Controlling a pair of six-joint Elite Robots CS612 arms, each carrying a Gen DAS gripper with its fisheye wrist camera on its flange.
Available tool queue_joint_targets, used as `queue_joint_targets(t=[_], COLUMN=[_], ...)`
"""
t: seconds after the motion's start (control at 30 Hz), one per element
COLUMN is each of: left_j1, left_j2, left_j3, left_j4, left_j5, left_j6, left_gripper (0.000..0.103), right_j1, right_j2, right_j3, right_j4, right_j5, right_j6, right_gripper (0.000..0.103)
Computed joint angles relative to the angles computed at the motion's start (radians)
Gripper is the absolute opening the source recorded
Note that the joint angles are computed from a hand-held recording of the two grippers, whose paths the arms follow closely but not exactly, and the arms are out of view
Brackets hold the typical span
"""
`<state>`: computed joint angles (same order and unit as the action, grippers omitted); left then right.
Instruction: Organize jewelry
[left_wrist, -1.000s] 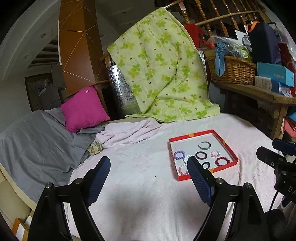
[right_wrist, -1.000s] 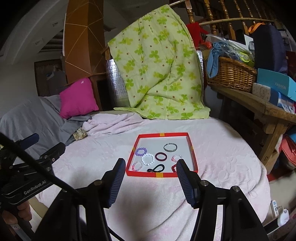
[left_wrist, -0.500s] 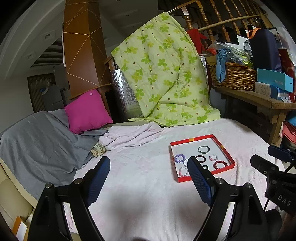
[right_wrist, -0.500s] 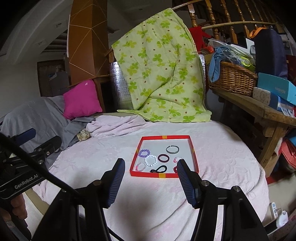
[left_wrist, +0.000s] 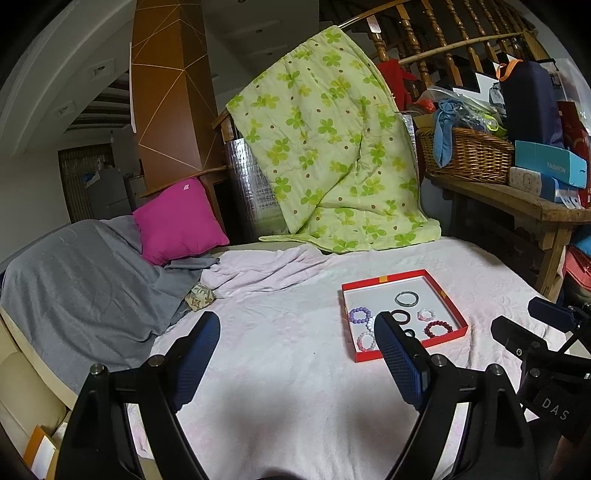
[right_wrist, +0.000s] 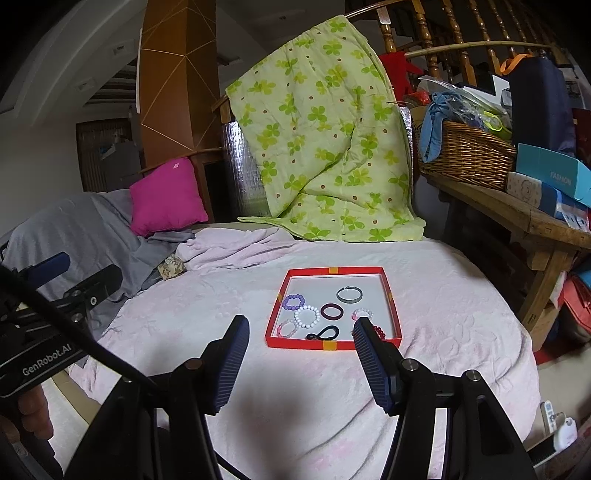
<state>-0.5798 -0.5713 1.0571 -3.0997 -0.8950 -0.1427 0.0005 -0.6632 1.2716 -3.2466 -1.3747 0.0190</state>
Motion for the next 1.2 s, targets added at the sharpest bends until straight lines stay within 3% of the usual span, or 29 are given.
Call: queue_joint_targets(t=[0.67, 1.2], left_j1=[-0.006, 0.015], left_j2=[-0.014, 0.006], left_j3=[0.024, -0.018], left_j4=[-0.013, 0.029], left_j5=[-0.004, -0.032], left_j6=[-0.017, -0.066], left_gripper=[0.086, 0.086], right_j1=[0.004, 0.009], right_j2=[-0.002, 0.019], right_j3=[0.006, -0.048], right_j4=[-0.005, 0.06], right_j5=[-0.009, -0.025], right_j6=[0.005, -0.027], right_gripper=[0.064, 0.064])
